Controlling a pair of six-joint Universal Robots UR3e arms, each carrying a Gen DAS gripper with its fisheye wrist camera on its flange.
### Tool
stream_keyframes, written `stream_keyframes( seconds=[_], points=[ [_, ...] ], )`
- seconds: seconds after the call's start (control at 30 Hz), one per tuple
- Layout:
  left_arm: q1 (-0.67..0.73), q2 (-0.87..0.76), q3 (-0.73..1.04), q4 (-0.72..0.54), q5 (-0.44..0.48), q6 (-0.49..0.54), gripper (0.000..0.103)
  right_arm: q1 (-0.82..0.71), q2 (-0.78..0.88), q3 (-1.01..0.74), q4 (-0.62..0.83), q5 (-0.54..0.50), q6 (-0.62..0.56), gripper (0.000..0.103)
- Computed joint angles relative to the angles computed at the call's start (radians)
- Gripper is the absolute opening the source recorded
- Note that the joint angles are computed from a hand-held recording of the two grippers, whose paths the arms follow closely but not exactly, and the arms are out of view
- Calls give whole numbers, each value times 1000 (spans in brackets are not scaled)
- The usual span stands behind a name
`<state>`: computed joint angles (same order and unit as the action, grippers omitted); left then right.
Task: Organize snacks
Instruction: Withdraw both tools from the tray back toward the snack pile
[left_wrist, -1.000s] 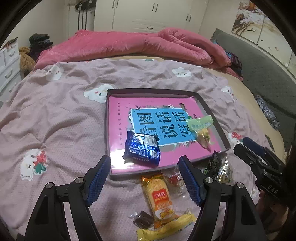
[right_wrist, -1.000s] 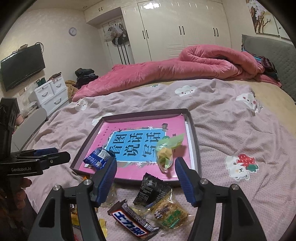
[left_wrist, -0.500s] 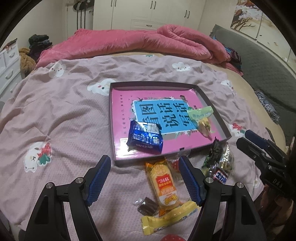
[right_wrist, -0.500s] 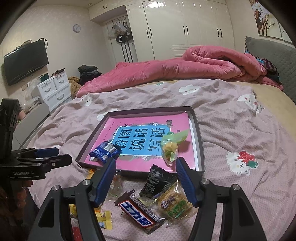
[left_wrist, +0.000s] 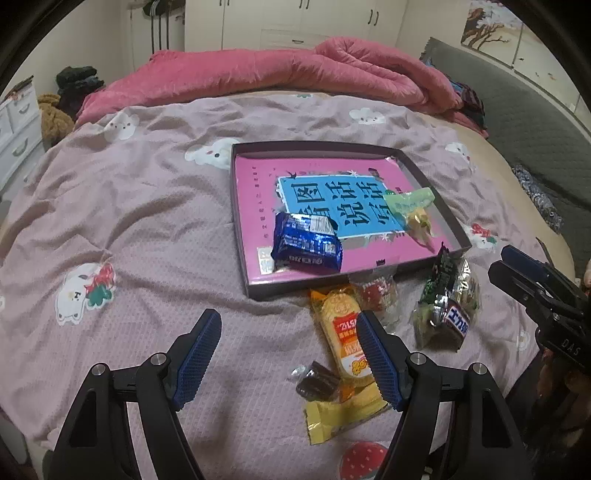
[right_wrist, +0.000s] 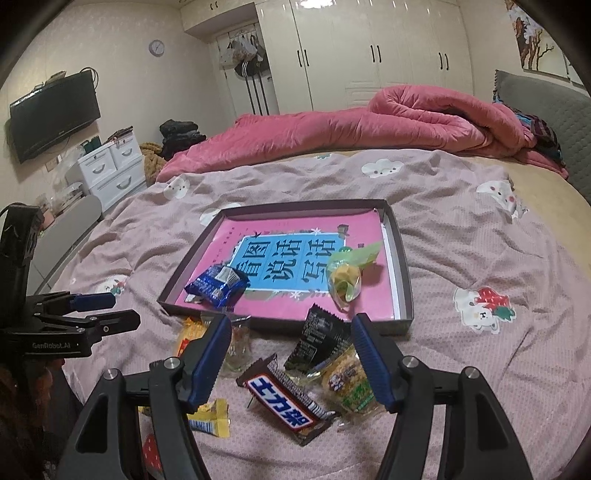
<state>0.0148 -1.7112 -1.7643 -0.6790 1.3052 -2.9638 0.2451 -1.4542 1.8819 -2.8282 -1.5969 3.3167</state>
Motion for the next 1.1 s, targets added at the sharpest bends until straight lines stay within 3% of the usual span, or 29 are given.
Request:
stream_keyframes(
  seconds=[1.1],
  points=[
    [10, 26, -41, -143, -38, 81, 77, 29, -10, 19, 98, 9, -33, 67]
  ],
)
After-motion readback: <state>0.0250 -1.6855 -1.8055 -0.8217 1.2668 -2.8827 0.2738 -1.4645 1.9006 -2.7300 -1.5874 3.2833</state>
